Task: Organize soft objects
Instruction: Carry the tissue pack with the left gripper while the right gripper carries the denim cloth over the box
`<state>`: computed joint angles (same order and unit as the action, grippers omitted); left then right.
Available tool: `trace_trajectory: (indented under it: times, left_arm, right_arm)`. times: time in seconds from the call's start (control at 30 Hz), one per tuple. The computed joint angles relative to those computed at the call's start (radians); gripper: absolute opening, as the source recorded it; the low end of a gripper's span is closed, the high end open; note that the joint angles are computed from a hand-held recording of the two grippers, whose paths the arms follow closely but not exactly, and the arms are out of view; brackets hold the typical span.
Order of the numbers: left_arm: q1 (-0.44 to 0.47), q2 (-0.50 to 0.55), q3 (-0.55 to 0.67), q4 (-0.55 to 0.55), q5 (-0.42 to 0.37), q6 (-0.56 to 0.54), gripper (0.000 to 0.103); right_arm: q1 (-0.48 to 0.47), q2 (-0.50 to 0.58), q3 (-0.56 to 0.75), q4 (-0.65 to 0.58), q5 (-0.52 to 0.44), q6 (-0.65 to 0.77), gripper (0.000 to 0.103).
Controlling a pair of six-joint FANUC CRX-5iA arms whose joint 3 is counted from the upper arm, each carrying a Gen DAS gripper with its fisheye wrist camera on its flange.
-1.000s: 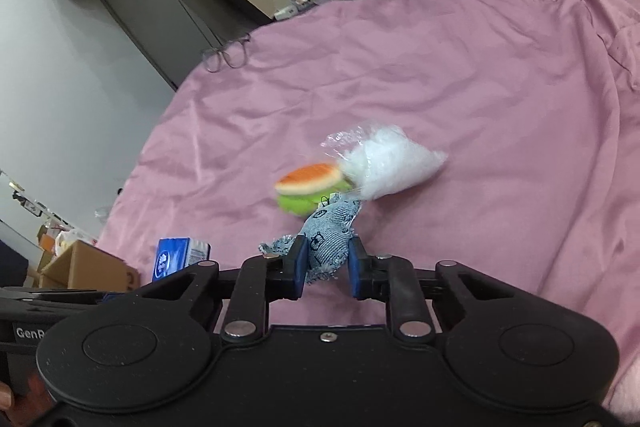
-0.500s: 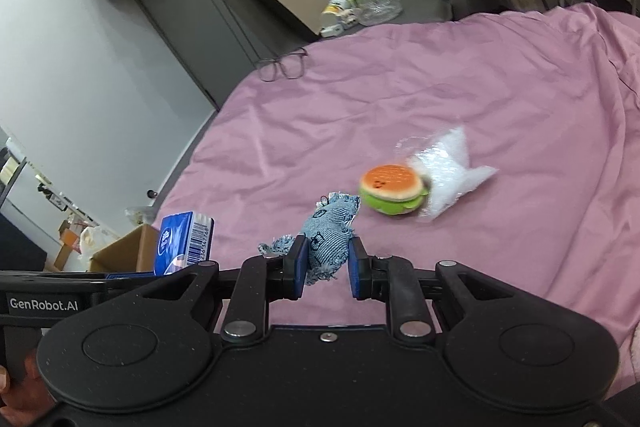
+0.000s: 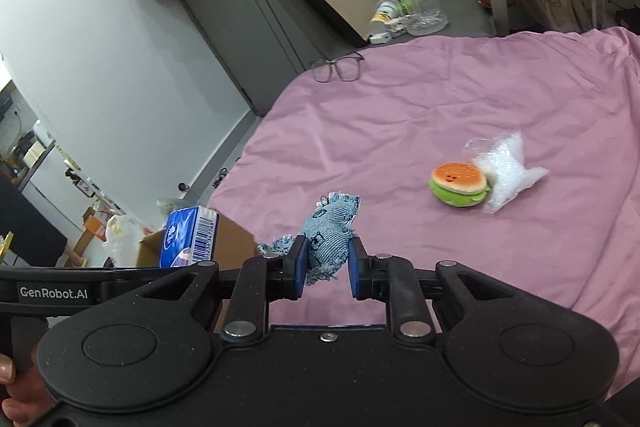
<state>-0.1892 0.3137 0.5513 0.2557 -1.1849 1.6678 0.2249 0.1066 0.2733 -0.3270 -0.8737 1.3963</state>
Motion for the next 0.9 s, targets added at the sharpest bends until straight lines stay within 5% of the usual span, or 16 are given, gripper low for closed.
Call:
trace_trajectory:
  times: [0.9]
  left_arm:
    - [0.112,-0.137,-0.155,-0.002,0.064,-0.033,0.049]
  right_arm:
    - [0.118,-0.022,0.009,0.045,0.018,-0.019,0.021]
